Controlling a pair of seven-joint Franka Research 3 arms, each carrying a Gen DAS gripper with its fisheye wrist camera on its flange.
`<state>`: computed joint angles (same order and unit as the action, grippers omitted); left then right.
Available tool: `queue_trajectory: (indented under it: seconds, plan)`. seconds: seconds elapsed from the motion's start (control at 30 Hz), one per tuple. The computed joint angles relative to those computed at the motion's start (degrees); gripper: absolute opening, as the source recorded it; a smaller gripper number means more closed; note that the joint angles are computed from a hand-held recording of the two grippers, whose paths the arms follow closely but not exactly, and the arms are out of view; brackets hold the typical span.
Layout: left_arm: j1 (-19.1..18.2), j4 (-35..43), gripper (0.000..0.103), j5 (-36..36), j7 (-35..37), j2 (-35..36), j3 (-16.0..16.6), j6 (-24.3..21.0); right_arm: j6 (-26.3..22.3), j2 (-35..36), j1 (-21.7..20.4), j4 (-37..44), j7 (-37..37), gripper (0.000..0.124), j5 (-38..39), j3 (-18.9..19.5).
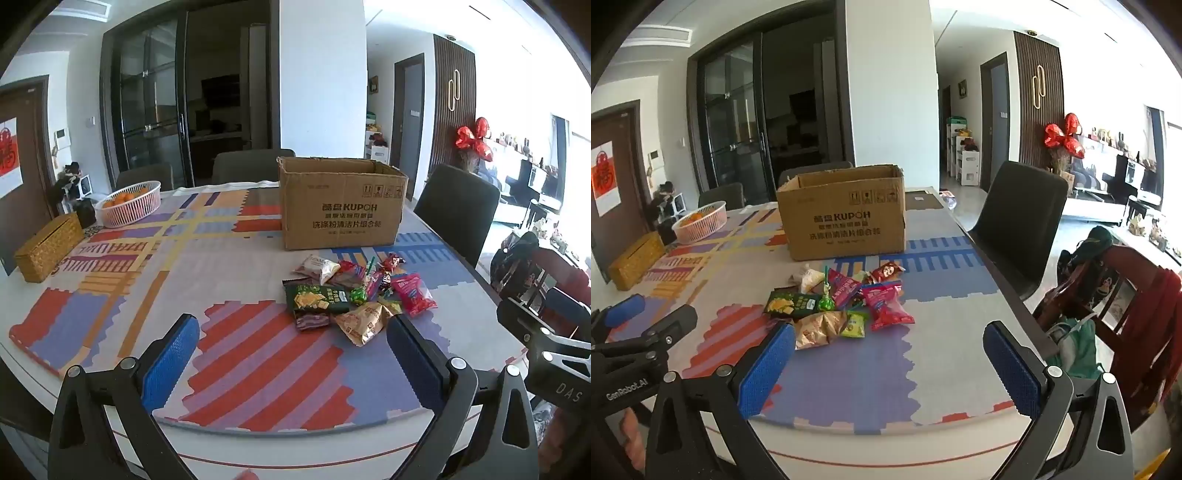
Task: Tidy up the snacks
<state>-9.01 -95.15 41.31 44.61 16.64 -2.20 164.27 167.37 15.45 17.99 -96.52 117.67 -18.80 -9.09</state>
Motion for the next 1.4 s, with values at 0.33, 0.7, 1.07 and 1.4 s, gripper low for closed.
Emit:
queue_trajectory:
  seconds: [0.33,0.7,1.07,1.4]
  plan:
    - [-0.45,-0.14,0.103,0.33,-1.34,0.07,0.51,1.61,2.95,-0.52,0.41,-1.45,-0.03,0.103,1.49,-0.42]
    - [-0.18,-0.72,0.103,1.70,-2.50,-0.64,0.41,1.60,2.94,-0.84,0.06,-1.96,-1.60,0.103,2.75,0.05]
    - [-0.12,-0.92,0.103,2.05,-2.99,-0.57,0.53,2.01,2.41,-0.68,0.26,-1.60,-2.35,0.103,3.29,0.11]
    - [0.21,-1.07,0.103,0.76,-1.91,-0.49,0.27,2.25,2.17,-0.68,0.09,-1.54,-2.76,0.103,3.49,0.41]
